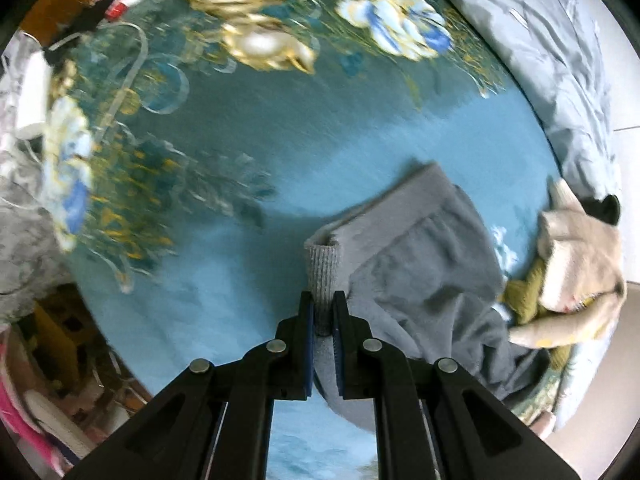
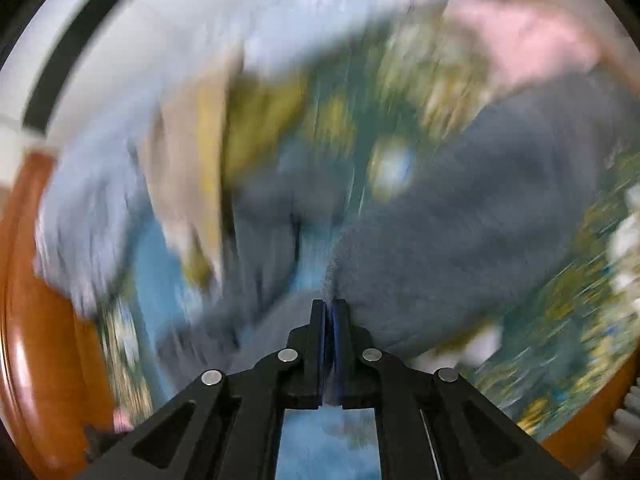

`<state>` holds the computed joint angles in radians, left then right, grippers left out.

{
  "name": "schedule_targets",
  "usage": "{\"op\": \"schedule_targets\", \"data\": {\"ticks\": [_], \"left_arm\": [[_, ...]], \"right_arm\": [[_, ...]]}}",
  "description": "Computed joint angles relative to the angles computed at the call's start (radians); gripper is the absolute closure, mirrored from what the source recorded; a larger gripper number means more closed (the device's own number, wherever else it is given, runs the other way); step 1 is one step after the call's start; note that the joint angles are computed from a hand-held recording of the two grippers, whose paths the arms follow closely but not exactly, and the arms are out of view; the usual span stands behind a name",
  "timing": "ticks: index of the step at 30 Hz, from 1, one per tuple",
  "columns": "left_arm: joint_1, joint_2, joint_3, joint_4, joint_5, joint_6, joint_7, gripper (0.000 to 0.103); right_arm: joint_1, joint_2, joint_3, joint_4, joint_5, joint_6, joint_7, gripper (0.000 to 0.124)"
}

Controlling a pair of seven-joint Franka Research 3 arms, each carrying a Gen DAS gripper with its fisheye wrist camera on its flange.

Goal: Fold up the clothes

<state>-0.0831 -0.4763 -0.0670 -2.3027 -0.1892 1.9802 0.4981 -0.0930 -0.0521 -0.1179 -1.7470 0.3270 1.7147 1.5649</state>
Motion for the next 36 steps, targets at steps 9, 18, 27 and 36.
{"op": "schedule_targets", "data": {"ticks": [9,18,27,36], "left_arm": [[0.001,-0.015,-0.022,0.036,0.052,-0.022,-0.041,0.095],[-0.007,0.023,-0.042,0.122,0.106,-0.057,-0.081,0.095],[-0.011,0.052,-0.053,0.207,0.159,-0.114,-0.094,0.095],[-0.026,0.072,-0.042,0.211,0.116,-0.023,-0.062,0.095]], "right_arm": [[-0.057,-0.063,-0.049,-0.137,0.086,0.038,0.046,0.080],[-0.147,0.103,-0.083,-0.042,0.159,0.038,0.148,0.081],[-0.121,0.271,-0.035,0.091,0.090,0.013,0.149,0.084],[-0.210,0.214,-0.077,0.145,0.229,0.069,0.166,0.116]]}}
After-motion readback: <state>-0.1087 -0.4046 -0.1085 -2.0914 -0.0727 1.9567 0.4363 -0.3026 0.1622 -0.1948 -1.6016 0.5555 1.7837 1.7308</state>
